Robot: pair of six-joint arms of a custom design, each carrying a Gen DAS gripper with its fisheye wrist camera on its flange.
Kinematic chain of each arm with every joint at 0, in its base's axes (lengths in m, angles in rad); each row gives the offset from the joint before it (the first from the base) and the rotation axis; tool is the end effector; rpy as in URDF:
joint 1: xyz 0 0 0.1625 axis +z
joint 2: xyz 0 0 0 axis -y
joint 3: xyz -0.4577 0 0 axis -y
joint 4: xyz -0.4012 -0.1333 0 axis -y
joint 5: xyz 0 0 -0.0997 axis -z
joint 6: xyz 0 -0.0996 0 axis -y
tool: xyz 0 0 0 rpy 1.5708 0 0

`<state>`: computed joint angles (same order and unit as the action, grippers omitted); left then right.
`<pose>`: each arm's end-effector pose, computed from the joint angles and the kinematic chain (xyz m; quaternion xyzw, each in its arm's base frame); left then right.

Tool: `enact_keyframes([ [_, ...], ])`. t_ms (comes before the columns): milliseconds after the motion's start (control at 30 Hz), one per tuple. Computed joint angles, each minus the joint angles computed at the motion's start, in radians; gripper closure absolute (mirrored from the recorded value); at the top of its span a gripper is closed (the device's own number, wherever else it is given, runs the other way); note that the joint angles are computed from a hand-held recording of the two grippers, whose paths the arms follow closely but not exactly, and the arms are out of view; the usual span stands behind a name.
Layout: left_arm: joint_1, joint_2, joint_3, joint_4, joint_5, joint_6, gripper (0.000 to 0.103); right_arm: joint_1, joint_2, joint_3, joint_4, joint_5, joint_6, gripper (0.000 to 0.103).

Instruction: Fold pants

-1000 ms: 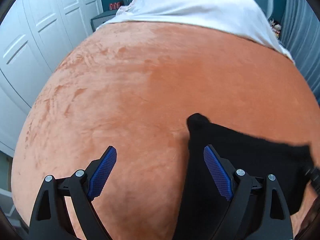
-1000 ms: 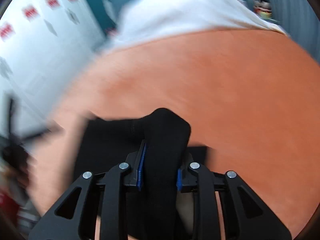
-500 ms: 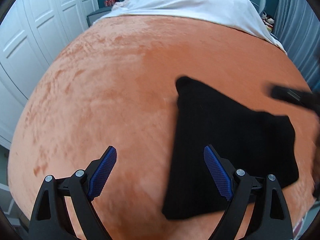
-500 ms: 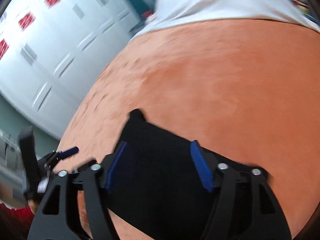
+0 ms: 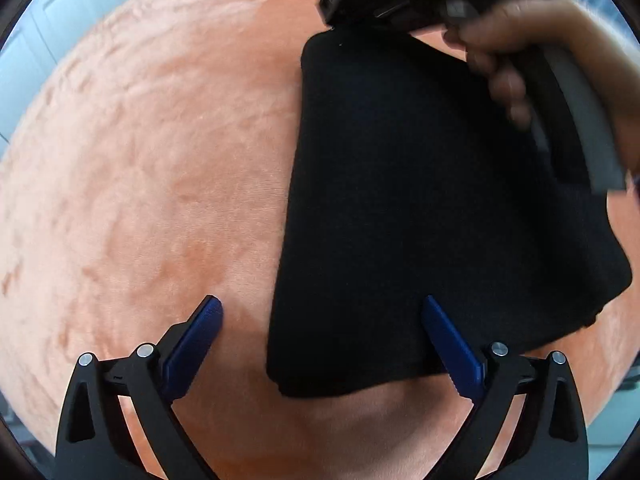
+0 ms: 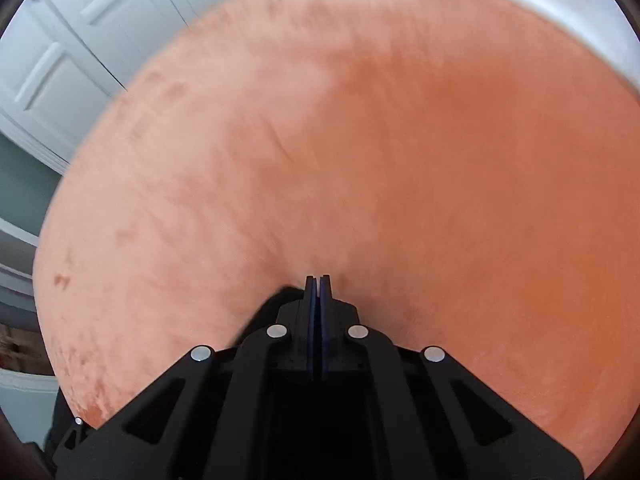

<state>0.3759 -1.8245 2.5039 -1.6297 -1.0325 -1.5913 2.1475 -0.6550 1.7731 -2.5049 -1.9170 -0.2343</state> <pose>-0.1450 -0.2554 0.2259 -0.1012 0.9160 -0.1972 0.3344 0.4211 -0.4649 -0.0298 0.4015 -0.8951 -0.0600 0.1844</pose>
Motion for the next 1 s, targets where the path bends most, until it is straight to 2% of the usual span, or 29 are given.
enact_keyframes([
  [67,0.002,-0.032,0.005,-0.013,-0.003,0.005,0.005,-0.011,-0.062,0.059,-0.129,0.066,0.021,0.101],
  [133,-0.019,-0.045,0.004,0.014,0.007,0.004,0.005,-0.018,-0.175,0.159,-0.297,0.111,0.019,0.094],
  [167,-0.031,-0.043,0.000,0.034,0.011,0.004,0.005,-0.020,-0.219,0.190,-0.321,0.102,0.010,0.092],
  [200,-0.043,-0.039,-0.006,0.055,0.013,-0.007,0.005,-0.023,-0.265,0.221,-0.321,0.086,-0.006,0.084],
  [233,-0.053,-0.037,-0.008,0.069,0.014,-0.018,0.005,-0.029,-0.293,0.237,-0.307,0.077,-0.014,0.066],
  [267,-0.062,-0.027,-0.012,0.079,0.013,-0.029,0.005,-0.031,-0.310,0.247,-0.287,0.068,-0.015,0.059],
  [300,-0.063,-0.010,-0.016,0.082,0.007,-0.029,0.005,-0.037,-0.320,0.246,-0.242,0.067,-0.023,0.057],
  [400,-0.063,0.032,-0.024,0.089,-0.002,-0.041,0.005,-0.046,-0.284,0.205,-0.141,0.108,-0.041,0.057],
  [500,-0.061,0.050,-0.032,0.091,-0.006,-0.051,0.005,-0.043,-0.197,0.137,-0.038,0.168,-0.016,0.057],
  [533,-0.059,0.053,-0.033,0.090,-0.008,-0.046,0.005,-0.032,-0.179,0.130,-0.022,0.150,-0.011,0.057],
  [567,-0.056,0.057,-0.034,0.094,-0.007,-0.044,0.005,-0.007,-0.144,0.125,-0.046,0.089,-0.047,0.060],
  [600,-0.052,0.058,-0.033,0.096,-0.001,-0.037,0.005,0.009,-0.137,0.131,-0.073,0.049,-0.077,0.070],
  [633,-0.046,0.060,-0.031,0.084,0.005,-0.026,0.005,-0.004,-0.125,0.130,-0.099,0.036,-0.064,0.071],
  [667,-0.037,0.055,-0.030,0.070,0.009,-0.018,0.005,-0.027,-0.117,0.125,-0.107,0.033,-0.017,0.068],
  [700,-0.031,0.051,-0.030,0.060,0.009,-0.015,0.005,-0.058,-0.116,0.127,-0.110,0.055,0.038,0.053],
  [733,-0.015,0.043,-0.031,0.047,0.007,-0.002,0.005,-0.068,-0.119,0.130,-0.114,0.076,0.062,0.052],
  [767,0.000,0.041,-0.034,0.035,0.003,0.011,0.005,-0.064,-0.137,0.149,-0.132,0.089,0.058,0.053],
  [833,0.007,0.043,-0.041,0.037,0.007,0.025,0.005,-0.018,-0.196,0.213,-0.239,0.048,0.005,0.055],
  [933,0.004,0.069,-0.065,0.082,0.024,0.033,0.005,0.018,-0.344,0.352,-0.444,-0.027,-0.022,0.055],
  [1000,-0.007,0.105,-0.081,0.105,0.029,0.027,0.005,-0.006,-0.463,0.438,-0.474,-0.053,0.034,0.055],
])
